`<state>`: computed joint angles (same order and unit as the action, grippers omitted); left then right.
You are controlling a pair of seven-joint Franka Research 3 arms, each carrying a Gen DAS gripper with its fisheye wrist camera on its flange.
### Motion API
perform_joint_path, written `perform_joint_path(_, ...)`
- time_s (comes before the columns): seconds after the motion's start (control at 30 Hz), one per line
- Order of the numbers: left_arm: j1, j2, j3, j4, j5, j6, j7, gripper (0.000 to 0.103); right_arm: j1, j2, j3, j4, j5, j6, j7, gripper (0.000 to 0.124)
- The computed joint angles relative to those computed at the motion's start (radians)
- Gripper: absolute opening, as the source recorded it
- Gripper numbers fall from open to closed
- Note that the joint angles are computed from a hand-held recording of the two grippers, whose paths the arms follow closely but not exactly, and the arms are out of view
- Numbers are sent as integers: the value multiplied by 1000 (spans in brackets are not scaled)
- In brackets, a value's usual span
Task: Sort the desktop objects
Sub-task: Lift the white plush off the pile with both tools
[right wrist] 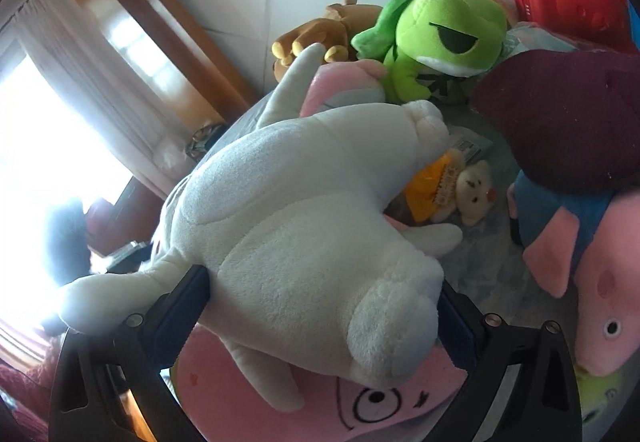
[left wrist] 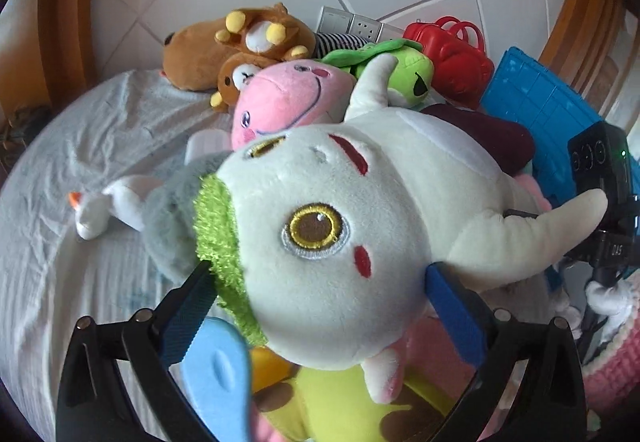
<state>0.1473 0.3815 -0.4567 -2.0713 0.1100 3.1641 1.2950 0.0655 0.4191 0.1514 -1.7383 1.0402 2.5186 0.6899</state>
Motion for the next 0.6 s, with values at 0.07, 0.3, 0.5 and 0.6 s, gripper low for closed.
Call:
perform_joint_path(0.07, -30, 6, 27, 2, 8, 17, -15, 103, -8, 10, 7, 6, 24, 3, -19, 103)
perform_joint_path(0.3, -414, -65, 429, -20, 132, 66, -179, 82, 5, -46, 28, -38, 78, 111, -189, 86)
perform_joint_path(0.5, -554, -140, 566, -49, 283, 68, -248, 33, 28, -139, 24, -127, 166, 160, -330, 78)
perform_joint_path(0.6, -580, -164, 587, -33, 331, -23, -301, 31, 87, -140, -24, -138, 17, 182, -176, 77)
